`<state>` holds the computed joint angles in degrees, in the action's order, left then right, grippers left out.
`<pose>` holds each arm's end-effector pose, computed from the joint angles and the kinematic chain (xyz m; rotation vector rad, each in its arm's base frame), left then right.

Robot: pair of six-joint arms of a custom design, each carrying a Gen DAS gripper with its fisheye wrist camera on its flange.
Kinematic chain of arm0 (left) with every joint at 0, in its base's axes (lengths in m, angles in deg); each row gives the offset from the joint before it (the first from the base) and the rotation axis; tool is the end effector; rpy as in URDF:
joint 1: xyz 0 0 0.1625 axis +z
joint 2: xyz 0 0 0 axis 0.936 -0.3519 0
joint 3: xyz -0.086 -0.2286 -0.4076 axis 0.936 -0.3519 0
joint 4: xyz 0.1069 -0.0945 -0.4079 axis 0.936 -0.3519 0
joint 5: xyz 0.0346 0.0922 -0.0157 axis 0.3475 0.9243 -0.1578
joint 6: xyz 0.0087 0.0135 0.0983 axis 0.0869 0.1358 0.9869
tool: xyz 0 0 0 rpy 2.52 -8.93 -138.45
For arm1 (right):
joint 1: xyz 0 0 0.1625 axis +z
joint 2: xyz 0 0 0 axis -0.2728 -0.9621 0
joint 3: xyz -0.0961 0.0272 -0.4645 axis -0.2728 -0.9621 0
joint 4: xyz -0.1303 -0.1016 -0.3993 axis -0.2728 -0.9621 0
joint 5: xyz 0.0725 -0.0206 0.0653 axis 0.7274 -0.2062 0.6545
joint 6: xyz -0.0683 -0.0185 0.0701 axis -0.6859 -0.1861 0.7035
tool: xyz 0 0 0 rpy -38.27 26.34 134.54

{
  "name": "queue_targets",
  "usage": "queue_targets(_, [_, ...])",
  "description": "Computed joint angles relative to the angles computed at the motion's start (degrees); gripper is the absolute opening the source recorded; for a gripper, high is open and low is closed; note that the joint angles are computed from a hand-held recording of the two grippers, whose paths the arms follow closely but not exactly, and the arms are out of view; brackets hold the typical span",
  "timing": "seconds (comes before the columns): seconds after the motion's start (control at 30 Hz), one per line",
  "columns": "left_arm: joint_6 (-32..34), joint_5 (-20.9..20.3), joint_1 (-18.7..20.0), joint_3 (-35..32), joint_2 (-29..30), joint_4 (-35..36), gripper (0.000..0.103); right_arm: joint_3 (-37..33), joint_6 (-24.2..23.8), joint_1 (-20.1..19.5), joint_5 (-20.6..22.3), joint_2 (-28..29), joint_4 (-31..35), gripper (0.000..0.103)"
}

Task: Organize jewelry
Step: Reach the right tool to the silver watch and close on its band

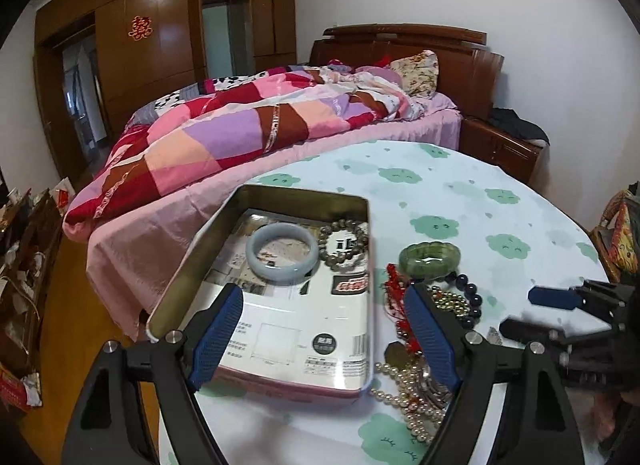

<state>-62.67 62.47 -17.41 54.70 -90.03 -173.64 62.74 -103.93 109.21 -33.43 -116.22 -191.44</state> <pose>-0.3107 -0.7597 0.1311 0.2423 2.0707 -1.0833 0.1645 -0.8742 0.2498 1.0203 -2.5777 0.4593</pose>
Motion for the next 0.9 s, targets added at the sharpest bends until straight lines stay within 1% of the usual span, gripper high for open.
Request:
queue_targets(0.1, [-1.34,1.29,-0.11,0.93,-0.37,0.07,0.083,1.49,-2.74,0.59,0.68,-0.31,1.50,0.067])
queue_targets(0.23, [-4.39,1.55,-0.04,2.94,-1.58,0.56,0.083,2.85,-4.93,1.04,0.94,-0.45,2.09,0.059])
queue_targets(0.37, [-6.19,2.00,0.17,3.97,-2.37,0.61,0.083,3.31,-6.17,1.34,0.53,-0.35,3.11,0.048])
queue_targets(0.53, [-6.75,2.01,0.09,4.77,-2.76,-0.05,0.083,3.79,-6.46,1.45,0.88,-0.43,4.99,0.046])
queue_targets(0.63, [-7.16,1.96,0.04,5.26,-2.94,0.03,0.083,3.57,-6.58,1.74,0.32,0.08,5.51,0.046])
queue_targets(0.7, [-7.44,1.98,-0.01,5.53,-3.10,0.18,0.083,3.53,-6.78,1.74,-0.33,0.10,6.01,0.043])
queue_targets(0.77, [-7.37,1.92,-0.01,5.46,-3.04,-0.04,0.083,3.08,-6.64,1.60,-0.42,-0.04,7.42,0.037])
queue_targets(0.83, [-7.54,1.57,-0.01,5.49,-3.03,-0.27,0.083,3.36,-7.65,1.37,-0.80,-0.56,7.77,0.036])
queue_targets(0.87, [-7.33,1.62,-0.08,5.63,-3.01,-0.70,0.083,3.57,-8.18,1.29,-1.00,-0.78,7.90,0.032])
queue_targets(0.9, [-6.99,1.74,-0.16,5.85,-3.03,-1.19,0.083,3.83,-8.83,1.15,-0.91,-1.09,8.29,0.031])
